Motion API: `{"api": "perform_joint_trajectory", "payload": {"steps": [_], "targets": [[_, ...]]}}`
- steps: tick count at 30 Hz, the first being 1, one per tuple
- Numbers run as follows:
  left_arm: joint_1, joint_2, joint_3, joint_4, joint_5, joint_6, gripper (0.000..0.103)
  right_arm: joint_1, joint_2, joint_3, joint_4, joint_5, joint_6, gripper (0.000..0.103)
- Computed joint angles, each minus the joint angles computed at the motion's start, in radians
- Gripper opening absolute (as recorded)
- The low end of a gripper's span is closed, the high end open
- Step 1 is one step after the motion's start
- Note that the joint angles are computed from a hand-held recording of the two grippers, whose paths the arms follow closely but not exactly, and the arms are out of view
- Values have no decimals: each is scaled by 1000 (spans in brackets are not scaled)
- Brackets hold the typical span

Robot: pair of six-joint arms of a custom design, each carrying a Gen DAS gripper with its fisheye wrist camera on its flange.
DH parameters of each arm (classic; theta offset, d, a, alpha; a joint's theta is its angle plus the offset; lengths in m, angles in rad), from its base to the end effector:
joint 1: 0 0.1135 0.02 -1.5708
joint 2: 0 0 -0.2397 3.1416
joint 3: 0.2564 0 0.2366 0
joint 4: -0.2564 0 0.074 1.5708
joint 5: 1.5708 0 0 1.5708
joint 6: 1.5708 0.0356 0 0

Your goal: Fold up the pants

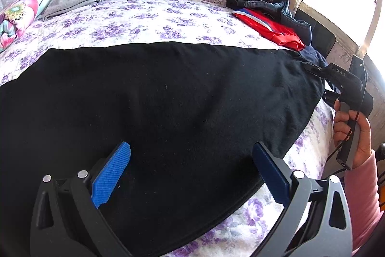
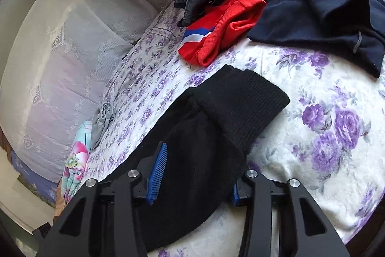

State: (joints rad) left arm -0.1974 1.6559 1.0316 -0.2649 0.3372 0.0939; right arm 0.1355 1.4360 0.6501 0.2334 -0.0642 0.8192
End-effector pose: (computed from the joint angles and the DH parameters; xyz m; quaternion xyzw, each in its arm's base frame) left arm 0.3202 -0.0761 0.1837 0.1903 0.9111 -0.1750 0.3209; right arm 0.2823 0.0408 0.1740 0.2778 0.8275 0.2487 0.4199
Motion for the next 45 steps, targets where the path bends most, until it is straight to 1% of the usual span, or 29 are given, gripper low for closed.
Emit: {"api": "perform_joint_trajectory", "payload": {"steps": [3,6,7,8,9,11,13,15,17,18,20,22,24,25,26,27,28,29,30,31,32,33,34,35,38,40,43,44,45], "targets": [[-3,-3,-3,1,-7,2,98,0,-2,-12,6,13,7,26],[10,-5,-8,6,18,-2,98,-2,-12,-9,-14,9,4,19],[14,-5,-8,6,26,-4,98,4,-18,0,-29,15,4,17],[20,-7,-8,4,39,-7,98,24,-29,21,-63,44,-2,13],[33,-13,-7,-5,60,-4,98,52,-40,49,-102,87,-20,12],[75,-32,1,-38,116,16,98,180,-61,155,-214,270,-123,11],[151,-87,-18,-24,140,29,98,311,-36,267,-288,436,-241,10],[267,-142,-38,7,163,22,98,488,75,443,-352,637,-427,10],[382,-149,-25,-1,221,12,98,619,231,628,-411,773,-598,10],[425,-149,-23,-3,242,10,98,668,310,712,-433,814,-672,10],[510,-144,-22,4,260,3,98,755,485,891,-490,845,-808,10],[584,-134,-30,19,247,-1,98,808,629,1045,-568,828,-897,10],[633,-105,-24,17,264,-4,98,860,796,1214,-688,799,-1000,10],[661,-82,-19,10,292,-6,98,874,843,1262,-736,790,-1026,11],[681,-61,-14,4,321,-8,98,894,892,1292,-758,815,-1071,13],[691,-48,-5,-1,342,-10,98,913,902,1272,-713,875,-1116,14],[700,-44,-1,1,365,-12,98,917,896,1272,-717,881,-1119,14],[702,-49,-5,10,374,-15,98,911,884,1291,-767,849,-1095,17],[702,-53,-14,20,378,-14,98,896,846,1294,-818,773,-1050,27],[701,-52,-14,21,375,-12,98,885,807,1275,-832,710,-1018,38],[694,-47,-10,23,368,-16,98,873,750,1236,-823,619,-987,58],[695,-49,-13,24,372,-15,98,859,685,1183,-802,511,-961,65],[702,-48,-14,25,383,-11,98,849,647,1153,-790,430,-942,65],[704,-41,-9,26,389,-13,98,831,615,1135,-777,327,-915,65],[711,-32,-5,31,407,-20,98,779,577,1115,-724,151,-802,64],[713,-28,-2,29,410,-18,98,747,585,1120,-676,119,-715,60],[707,-36,-11,36,397,-18,98,700,628,1126,-618,150,-577,54],[706,-38,-14,40,395,-18,98,688,674,1161,-653,155,-548,52],[705,-37,-15,42,392,-19,98,686,735,1230,-729,151,-532,52]]}}
